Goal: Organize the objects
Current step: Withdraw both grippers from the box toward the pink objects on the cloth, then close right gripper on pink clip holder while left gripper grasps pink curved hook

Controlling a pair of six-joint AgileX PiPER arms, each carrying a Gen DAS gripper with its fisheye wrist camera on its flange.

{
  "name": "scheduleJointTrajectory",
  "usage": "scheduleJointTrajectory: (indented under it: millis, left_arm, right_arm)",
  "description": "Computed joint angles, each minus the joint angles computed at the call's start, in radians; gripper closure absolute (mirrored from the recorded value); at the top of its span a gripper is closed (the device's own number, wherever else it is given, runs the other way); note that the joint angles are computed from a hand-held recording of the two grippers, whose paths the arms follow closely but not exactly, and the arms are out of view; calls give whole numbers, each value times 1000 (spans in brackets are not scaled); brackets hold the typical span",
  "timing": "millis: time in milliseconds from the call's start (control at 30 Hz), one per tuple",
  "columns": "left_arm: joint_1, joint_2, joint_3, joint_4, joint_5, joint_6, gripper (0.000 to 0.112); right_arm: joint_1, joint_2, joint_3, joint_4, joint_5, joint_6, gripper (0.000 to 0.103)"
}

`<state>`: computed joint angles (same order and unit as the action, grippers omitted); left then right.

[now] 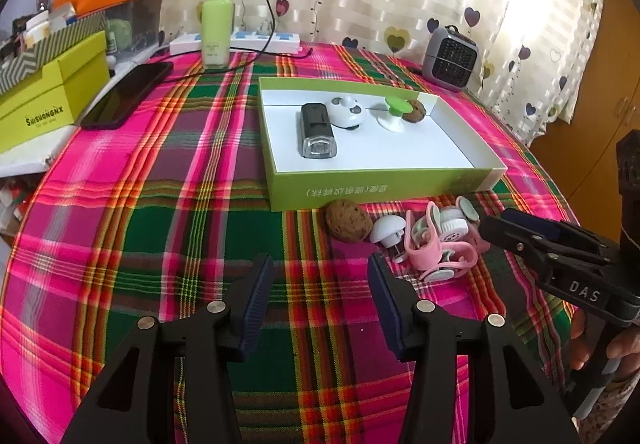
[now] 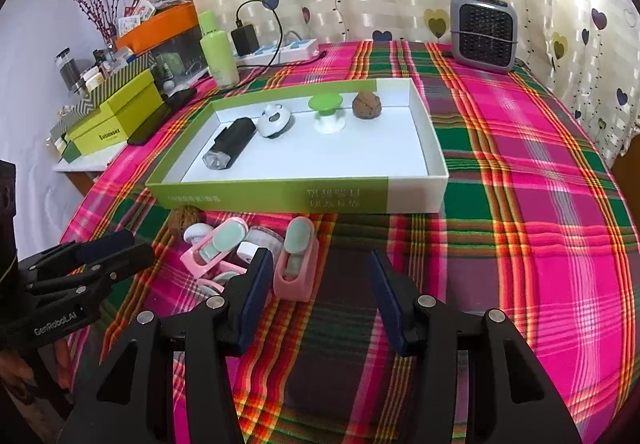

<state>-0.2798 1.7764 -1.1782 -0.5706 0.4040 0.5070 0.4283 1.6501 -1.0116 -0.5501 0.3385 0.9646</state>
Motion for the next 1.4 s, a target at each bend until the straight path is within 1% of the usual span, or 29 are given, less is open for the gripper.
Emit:
scheduleJointTrajectory:
  millis: [333,433,500,633,700,767,900,967,1000,1100,1300,1400]
  left_arm:
    - [3,26,-30,-10,22,7,64]
    - [1,32,-35,-35,29,31,64]
    - [-3,33,-36,-33,30,29,64]
    - [-3,31,-35,-73,50,62,64]
    - [-6,28,-35,-86,59,73,64]
    - [-11,24,-35,-93,63,82,64]
    - [-11,24,-39,-117,77,98,64]
    - [-9,29,-48,-138,97,114,64]
    - [-12,32,-54,-131,100,103,64]
    - [-21,35,-64,-137,107,103,64]
    - [-45,49,-85,-146,124,106,64]
    - [-58,66,-107,-125,133,76,64]
  right_arm:
    - [-15,44,-38,114,-1,-122,52]
    - [-19,49,-40,123,1,-132,52]
    - [-19,51,-41,94,8,-105,52]
    - [-30,50,-37,128,-2,-145,53]
    - [-23,54,-44,110,11,-141,58]
    - [-17,58,-50,96,21,-138,65]
    - [-14,57,-49,94,26,-150,71]
    - [-14,55,-48,98,25,-161,82]
    - [-13,53,-47,95,26,-159,84]
    - [-4,49,-44,32,46,-104,84]
    - [-13,21,-12,-3,54,-71,84]
    - [-15,10,-2,-22,59,-55,84]
